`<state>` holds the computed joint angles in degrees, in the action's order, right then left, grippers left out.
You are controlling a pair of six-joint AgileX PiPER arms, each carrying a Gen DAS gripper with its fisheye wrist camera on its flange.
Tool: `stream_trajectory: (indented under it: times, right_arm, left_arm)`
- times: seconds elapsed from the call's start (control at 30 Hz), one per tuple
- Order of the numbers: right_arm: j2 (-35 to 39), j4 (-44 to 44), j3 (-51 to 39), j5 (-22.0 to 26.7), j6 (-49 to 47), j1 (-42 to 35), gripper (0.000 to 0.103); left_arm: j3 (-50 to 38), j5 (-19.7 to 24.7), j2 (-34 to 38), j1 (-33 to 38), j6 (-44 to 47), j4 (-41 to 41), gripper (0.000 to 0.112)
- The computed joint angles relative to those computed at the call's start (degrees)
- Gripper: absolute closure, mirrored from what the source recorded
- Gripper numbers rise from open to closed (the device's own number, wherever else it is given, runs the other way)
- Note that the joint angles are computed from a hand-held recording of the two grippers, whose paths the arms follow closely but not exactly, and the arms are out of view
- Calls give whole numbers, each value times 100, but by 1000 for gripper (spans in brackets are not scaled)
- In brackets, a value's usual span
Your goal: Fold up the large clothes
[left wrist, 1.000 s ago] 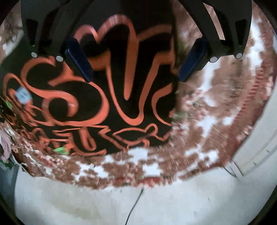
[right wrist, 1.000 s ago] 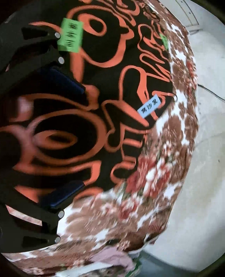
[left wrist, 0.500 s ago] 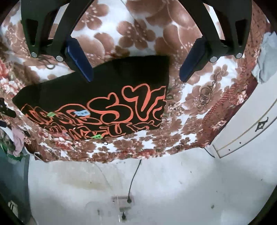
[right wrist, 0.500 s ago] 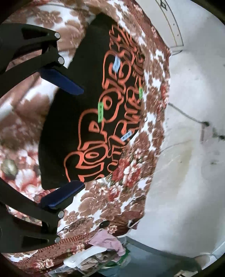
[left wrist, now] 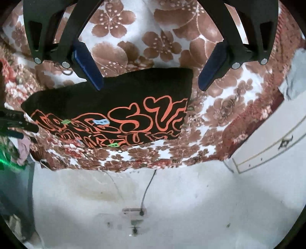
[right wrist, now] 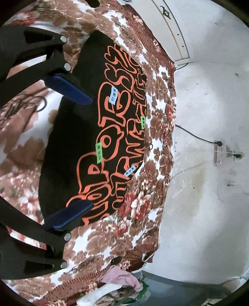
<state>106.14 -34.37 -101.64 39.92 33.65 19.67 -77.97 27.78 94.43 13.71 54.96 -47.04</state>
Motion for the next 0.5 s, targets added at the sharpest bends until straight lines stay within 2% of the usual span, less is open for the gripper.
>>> stream_trajectory:
  times: [0.03,0.17,0.23,0.37,0.5]
  right_arm:
    - [100,16,-90,-14,37,-11,5]
    - [597,216,-576,-9,137,-100,5]
    - [824,215,-829,57,214,-126,5]
    - [1397,229,-1609,318,293,-167,5]
    - [1917,220,-2326,542,347,-200,5]
  left_arm:
    - [-46,76,89,57,-18,-102,15]
    - [-469,990,832,497,-167,-902,15]
    - [-506,1170,1057,556,-187,-1149,15]
    - [-828,1816,1770,685,-647,-1846,15]
    - [-1284,1832,2394,540,-1205,-1987,15]
